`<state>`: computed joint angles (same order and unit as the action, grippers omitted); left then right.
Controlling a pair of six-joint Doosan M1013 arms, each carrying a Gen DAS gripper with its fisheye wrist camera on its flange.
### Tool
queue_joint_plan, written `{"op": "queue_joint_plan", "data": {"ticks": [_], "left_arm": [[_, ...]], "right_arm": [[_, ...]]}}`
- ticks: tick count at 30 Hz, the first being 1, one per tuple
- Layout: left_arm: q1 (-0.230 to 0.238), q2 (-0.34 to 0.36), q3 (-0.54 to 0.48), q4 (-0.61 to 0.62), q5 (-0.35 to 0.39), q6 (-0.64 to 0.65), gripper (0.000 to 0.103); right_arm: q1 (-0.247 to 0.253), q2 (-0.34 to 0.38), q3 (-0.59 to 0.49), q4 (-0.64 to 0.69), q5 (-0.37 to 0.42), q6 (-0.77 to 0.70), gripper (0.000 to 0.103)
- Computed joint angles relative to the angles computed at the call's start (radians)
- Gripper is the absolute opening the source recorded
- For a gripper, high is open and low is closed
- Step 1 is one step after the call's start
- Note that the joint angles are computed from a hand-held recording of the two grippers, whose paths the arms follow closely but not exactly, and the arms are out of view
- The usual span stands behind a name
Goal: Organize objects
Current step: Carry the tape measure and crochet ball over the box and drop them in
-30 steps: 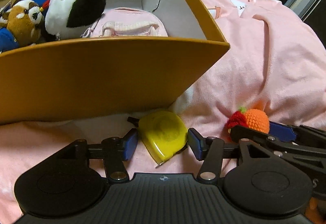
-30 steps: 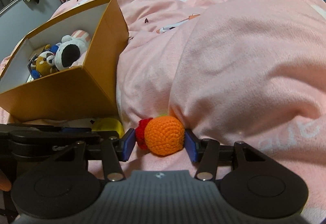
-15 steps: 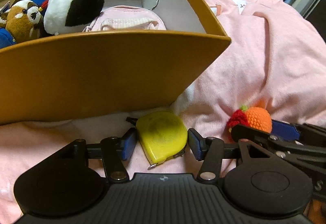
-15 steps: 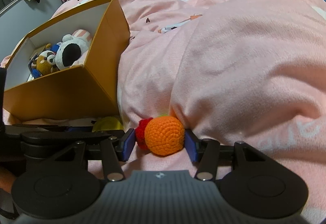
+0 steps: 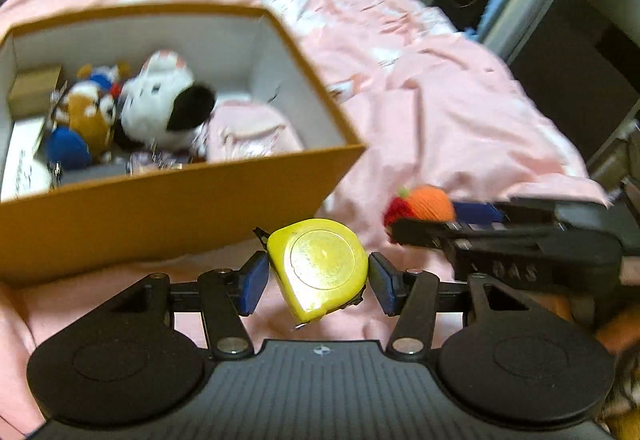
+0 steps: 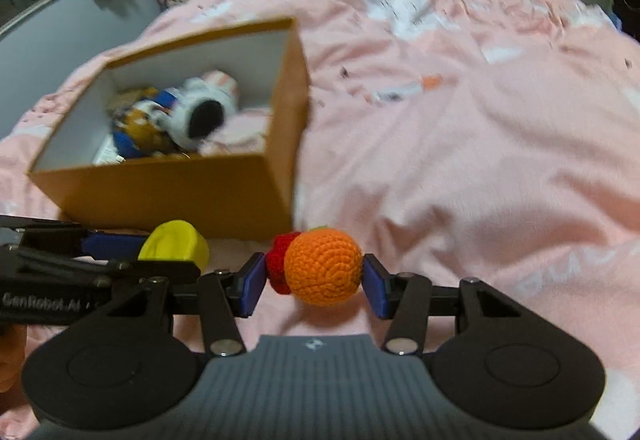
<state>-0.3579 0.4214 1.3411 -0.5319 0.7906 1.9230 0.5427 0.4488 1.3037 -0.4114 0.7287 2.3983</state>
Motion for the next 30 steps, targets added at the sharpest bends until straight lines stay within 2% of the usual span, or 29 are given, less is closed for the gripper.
{"op": "queue_joint_plan", "data": {"ticks": [4,8,14,21,26,27,30], "left_arm": [[0.008,-0.031,0.006,-0.088,-0.028,0.080,0.062],[0.033,-0.010,-0.058,-0.149,-0.024,0.069,0.062],[0.047,0.012,-0.124,-0.037,-0.064,-0.024,0.062],[0.059,0.116,-0.289,0.059,0.006,-0.068,0.062],[0.064,0.184,-0.386,0.079,0.052,-0.083,0.062],[0.061,0.196,-0.401,0.116,0.046,-0.139,0.062],[0.061,0.226,-0.442,0.148,0.067,-0.171,0.062]], "right_arm": [[0.007,-0.008,-0.031,-0.021,-0.015,-0.069,0.054],[0.004,0.011,-0.095,0.004,-0.008,-0.215,0.054],[-0.019,0.095,-0.246,0.117,0.029,-0.508,0.054],[-0.046,0.244,-0.483,0.191,0.172,-0.806,0.054],[-0.048,0.363,-0.665,0.142,0.295,-0.940,0.054],[-0.049,0.386,-0.702,0.141,0.321,-0.973,0.054],[-0.047,0.440,-0.780,0.116,0.378,-1.063,0.054]]}}
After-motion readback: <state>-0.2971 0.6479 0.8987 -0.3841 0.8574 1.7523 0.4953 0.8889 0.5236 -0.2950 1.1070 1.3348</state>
